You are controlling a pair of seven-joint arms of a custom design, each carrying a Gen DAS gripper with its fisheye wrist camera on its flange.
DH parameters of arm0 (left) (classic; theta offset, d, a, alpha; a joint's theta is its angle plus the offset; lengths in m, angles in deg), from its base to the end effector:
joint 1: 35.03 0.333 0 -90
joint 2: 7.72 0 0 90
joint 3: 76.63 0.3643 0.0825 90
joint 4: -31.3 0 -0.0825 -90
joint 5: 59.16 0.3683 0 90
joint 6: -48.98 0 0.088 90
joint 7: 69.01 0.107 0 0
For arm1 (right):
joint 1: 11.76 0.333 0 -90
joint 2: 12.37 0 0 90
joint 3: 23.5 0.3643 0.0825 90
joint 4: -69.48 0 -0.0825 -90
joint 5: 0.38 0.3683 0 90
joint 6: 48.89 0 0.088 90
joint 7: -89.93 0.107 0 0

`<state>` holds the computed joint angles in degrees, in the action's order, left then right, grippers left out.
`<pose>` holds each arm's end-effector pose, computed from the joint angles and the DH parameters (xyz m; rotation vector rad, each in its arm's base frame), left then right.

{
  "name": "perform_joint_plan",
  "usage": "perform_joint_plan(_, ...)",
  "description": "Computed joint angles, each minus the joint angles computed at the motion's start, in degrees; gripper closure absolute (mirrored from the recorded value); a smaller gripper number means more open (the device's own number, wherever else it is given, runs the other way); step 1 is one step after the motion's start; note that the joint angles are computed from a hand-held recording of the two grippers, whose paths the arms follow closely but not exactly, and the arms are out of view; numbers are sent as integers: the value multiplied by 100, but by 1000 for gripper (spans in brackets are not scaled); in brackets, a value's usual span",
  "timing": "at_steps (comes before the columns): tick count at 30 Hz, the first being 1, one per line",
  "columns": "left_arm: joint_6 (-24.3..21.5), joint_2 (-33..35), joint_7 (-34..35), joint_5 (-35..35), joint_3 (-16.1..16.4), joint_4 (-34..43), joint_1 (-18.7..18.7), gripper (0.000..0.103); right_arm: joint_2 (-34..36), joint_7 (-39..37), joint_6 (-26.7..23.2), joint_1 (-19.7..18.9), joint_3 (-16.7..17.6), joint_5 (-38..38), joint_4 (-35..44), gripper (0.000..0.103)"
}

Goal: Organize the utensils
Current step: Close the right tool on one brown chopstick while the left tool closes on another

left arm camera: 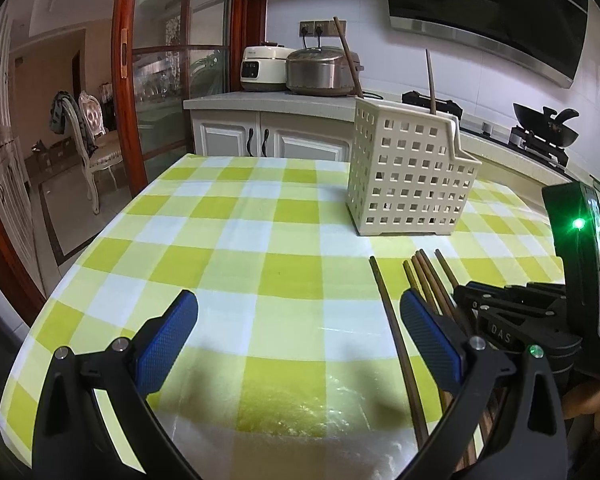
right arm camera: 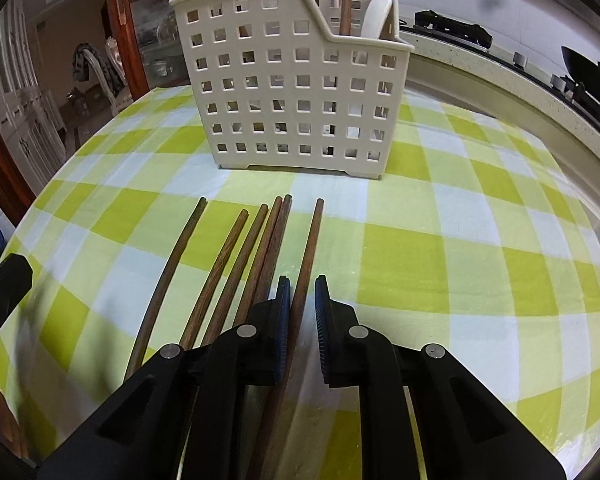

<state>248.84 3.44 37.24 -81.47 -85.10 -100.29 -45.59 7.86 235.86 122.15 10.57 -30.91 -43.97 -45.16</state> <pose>0.5553 -0.1388 0.4415 -1.5248 1.7925 -0.9767 0.6063 0.2199 0.3963 -1.8354 1.7908 -0.6330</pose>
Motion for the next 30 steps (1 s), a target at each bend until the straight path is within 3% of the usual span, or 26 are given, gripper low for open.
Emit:
perform_joint_plan(10, -594, 70, 830, -870, 782, 297, -947, 5, -43, 6, 34, -39, -7, -55, -67, 96)
perform_joint_plan(14, -1119, 155, 794, -815, 1545, 533, -1671, 7, -174, 171, 341, -69, -115, -94, -301, 97)
perform_joint_plan(17, -1466, 300, 444, -531, 2315, 731, -2358, 21, -308, 333, 627, -39, -280, -202, -491, 97)
perform_joint_plan(20, -1924, 441, 154, -208, 2451, 991, -2444, 37, -398, 369, 840, -50, -369, -216, -621, 97)
perform_joint_plan(22, -2068, 505, 42, -43, 2363, 1106, -2382, 40, -460, 400, 1002, -24, -473, -232, -720, 97)
perform_joint_plan(24, -2141, 588, -201, 221, 2482, 1195, -2507, 46, -497, 350, 1132, -37, -507, -166, -804, 97)
perform_joint_plan(30, -2480, 808, -701, 773, 2428, 1503, -2442, 65, -582, -216, 1438, -314, -264, 409, -1069, 97)
